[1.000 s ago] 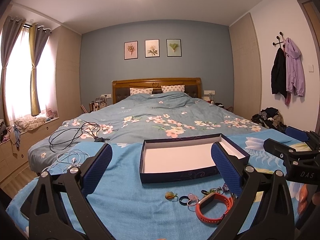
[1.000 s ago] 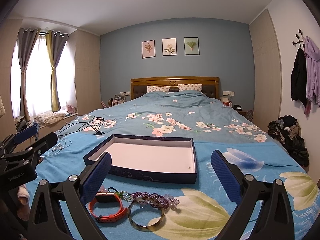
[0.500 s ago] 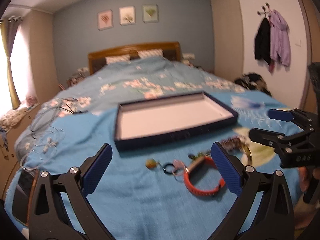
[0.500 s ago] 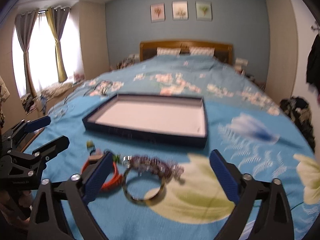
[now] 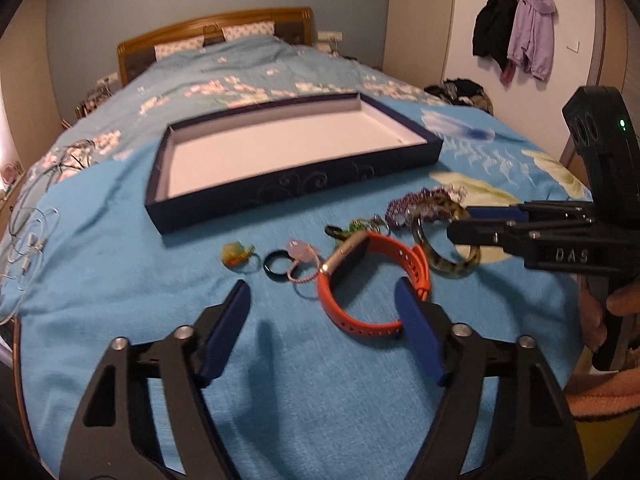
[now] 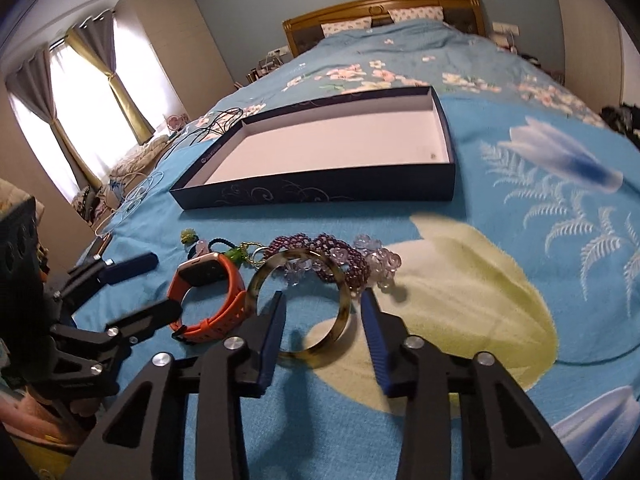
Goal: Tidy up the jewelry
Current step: 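Grasp the orange watch band with the left tool while the right tool grasps the tortoiseshell bangle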
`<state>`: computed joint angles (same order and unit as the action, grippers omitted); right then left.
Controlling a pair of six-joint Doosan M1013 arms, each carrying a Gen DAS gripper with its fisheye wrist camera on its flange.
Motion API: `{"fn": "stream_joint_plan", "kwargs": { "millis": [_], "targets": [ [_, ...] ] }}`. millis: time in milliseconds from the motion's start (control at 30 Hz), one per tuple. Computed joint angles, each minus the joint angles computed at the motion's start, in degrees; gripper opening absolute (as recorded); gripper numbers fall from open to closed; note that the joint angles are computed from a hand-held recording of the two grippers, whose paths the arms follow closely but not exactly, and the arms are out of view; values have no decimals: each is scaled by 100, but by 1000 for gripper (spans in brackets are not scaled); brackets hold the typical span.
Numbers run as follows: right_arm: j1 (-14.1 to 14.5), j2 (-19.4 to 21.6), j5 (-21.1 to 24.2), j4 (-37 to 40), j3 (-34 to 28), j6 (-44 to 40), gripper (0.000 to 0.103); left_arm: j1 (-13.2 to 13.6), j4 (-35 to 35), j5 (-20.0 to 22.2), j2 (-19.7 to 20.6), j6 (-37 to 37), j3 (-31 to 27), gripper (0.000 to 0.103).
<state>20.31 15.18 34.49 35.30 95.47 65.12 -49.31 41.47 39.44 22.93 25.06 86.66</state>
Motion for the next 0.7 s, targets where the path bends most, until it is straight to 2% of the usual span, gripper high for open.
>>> {"fn": "stream_joint_plan", "kwargs": {
  "millis": [133, 200, 300, 367, 600, 700],
  "targets": [
    [-30, 47, 131, -45, -65, 95, 11, 94, -636, -136, 51, 412, -79, 52],
    [-55, 54, 183, 37, -72, 52, 10, 164, -981, -287, 5, 650, -34, 38],
    [-77, 55, 230, 102, -83, -47, 8, 209, -1266, -386, -19, 869, -17, 25],
    [-89, 53, 264, 164, -92, -138, 7, 219, -1379, -380, -20, 993, -32, 21],
    [-57, 93, 300, -47, -144, -105, 6, 260, -1567, -347, -24, 1215, -55, 19],
    [-62, 87, 282, 2, -139, -190, 6, 267, -1533, -262, -13, 1176, -91, 10]
  ]
}}
